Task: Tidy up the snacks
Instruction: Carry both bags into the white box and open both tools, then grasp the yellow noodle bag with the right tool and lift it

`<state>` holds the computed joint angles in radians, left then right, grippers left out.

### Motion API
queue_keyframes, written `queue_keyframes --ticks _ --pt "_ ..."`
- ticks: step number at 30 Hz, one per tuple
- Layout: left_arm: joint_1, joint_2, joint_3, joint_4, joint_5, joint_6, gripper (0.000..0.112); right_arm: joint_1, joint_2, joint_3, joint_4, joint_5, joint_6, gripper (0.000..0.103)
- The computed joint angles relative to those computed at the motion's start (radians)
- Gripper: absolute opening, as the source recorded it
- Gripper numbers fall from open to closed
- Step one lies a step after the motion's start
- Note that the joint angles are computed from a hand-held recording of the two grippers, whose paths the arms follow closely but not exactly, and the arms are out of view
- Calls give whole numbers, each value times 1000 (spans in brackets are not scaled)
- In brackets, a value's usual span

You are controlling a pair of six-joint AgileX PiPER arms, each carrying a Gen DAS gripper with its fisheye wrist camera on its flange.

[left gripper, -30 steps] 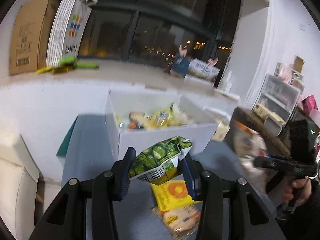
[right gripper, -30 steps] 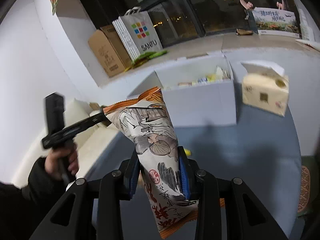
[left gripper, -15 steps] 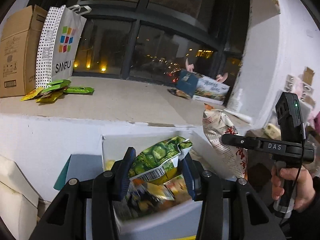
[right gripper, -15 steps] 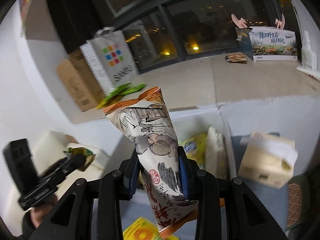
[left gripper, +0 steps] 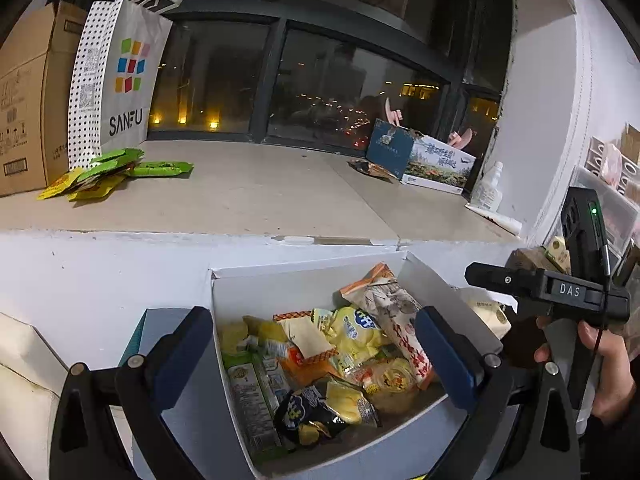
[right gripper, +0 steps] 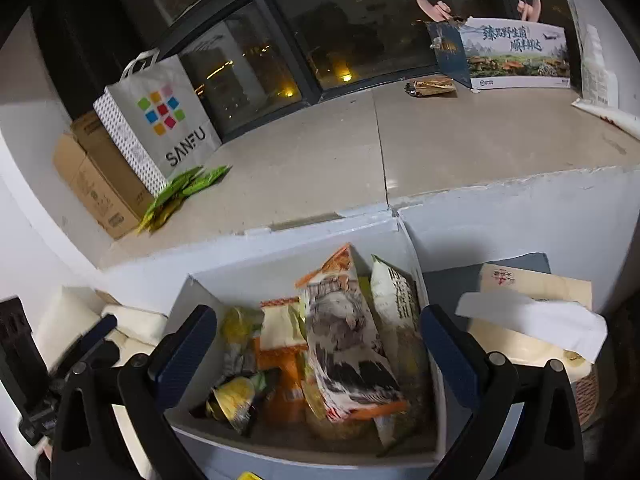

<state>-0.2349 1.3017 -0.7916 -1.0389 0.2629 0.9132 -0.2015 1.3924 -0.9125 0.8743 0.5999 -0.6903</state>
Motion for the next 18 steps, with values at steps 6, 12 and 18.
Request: queue_keyframes --ticks 6,12,18 --pt "-45 -172 88 189 -10 -158 103 -44 -119 70 32 55 -83 103" --pt "-112 -439 234 430 52 -400 103 -180 -355 204 99 244 -261 103" --pt "-148 -726 384 524 226 -536 103 -459 -568 374 126 547 -457 103"
